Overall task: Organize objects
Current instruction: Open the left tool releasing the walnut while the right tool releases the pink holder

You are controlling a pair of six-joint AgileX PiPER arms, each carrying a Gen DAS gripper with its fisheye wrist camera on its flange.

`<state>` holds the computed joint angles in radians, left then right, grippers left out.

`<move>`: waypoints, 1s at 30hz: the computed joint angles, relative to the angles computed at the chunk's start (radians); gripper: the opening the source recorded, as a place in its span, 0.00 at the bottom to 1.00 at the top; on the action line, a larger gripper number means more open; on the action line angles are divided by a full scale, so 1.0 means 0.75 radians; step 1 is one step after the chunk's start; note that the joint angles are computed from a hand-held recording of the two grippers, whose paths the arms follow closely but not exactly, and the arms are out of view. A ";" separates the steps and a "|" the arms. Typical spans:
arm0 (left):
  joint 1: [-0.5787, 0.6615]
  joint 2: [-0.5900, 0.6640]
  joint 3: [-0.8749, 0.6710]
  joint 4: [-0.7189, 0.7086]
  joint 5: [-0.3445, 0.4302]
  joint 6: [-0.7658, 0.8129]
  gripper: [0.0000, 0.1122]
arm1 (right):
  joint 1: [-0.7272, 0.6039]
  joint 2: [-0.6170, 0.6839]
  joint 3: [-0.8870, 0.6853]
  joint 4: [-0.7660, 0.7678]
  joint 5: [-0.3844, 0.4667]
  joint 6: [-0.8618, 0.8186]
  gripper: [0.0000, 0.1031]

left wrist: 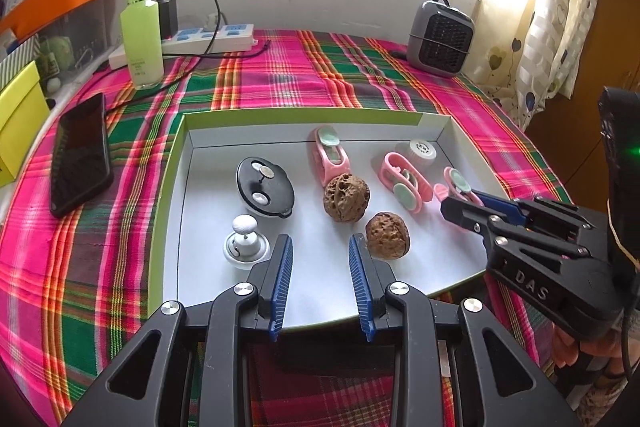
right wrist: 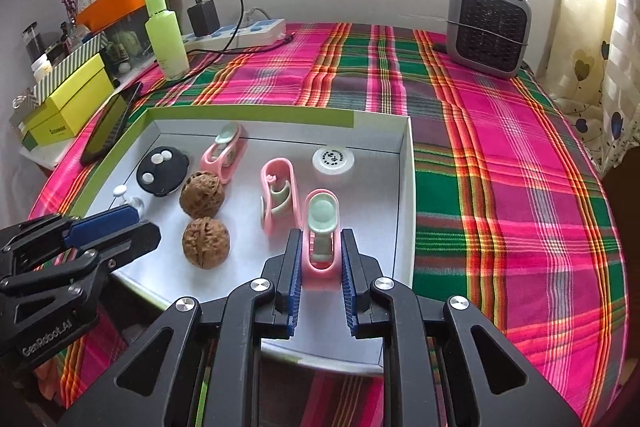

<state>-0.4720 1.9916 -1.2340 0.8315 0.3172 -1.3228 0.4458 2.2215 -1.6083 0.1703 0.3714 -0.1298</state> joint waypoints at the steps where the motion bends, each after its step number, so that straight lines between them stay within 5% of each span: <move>1: 0.000 0.000 0.001 -0.002 -0.002 0.002 0.24 | 0.001 0.012 -0.021 -0.017 0.012 0.015 0.18; 30: -0.002 -0.011 0.014 0.049 0.005 -0.056 0.24 | 0.036 0.066 -0.095 -0.199 0.011 0.140 0.18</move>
